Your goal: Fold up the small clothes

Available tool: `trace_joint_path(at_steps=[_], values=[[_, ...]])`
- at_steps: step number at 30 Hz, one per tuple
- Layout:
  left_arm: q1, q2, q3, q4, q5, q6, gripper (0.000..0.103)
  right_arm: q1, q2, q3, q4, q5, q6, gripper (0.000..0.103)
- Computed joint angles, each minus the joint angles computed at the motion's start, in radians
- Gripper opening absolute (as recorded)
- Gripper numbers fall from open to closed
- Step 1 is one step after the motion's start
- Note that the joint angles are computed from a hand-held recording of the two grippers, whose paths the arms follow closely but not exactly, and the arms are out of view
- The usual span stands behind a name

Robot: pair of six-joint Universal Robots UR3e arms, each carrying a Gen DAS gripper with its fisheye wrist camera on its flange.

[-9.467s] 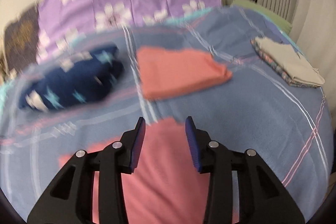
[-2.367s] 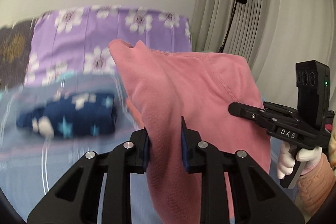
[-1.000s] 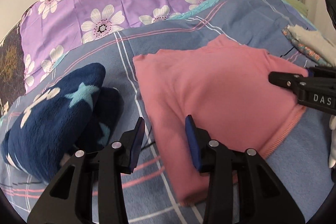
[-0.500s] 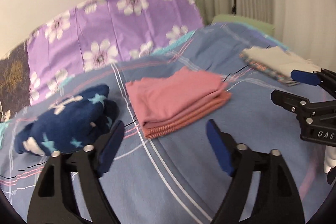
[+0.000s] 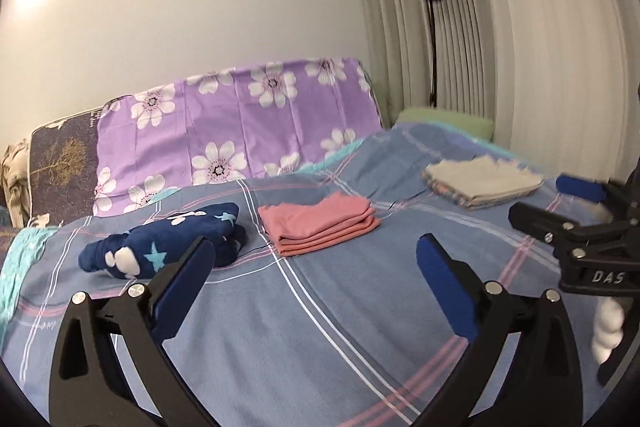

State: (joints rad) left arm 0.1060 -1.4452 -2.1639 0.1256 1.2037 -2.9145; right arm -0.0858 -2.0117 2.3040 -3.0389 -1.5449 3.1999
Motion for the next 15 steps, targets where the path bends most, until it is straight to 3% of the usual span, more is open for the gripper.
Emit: trace_joint_path(at_steps=[6,11,15], values=[[0.07,0.254,-0.142,-0.101,-0.075,-0.014,0.101,0.035,-0.194,0.06,0.137,-0.049,0.052,0.101],[-0.01,0.361,-0.162,-0.216,0.069,-0.028,0.101,0.05,-0.316,0.093,0.221,-0.069,0.071,0.101],[0.015,0.45,-0.198,-0.309,0.016,-0.019,0.101,-0.029,-0.469,0.117,0.367,0.017,0.056,0.101]])
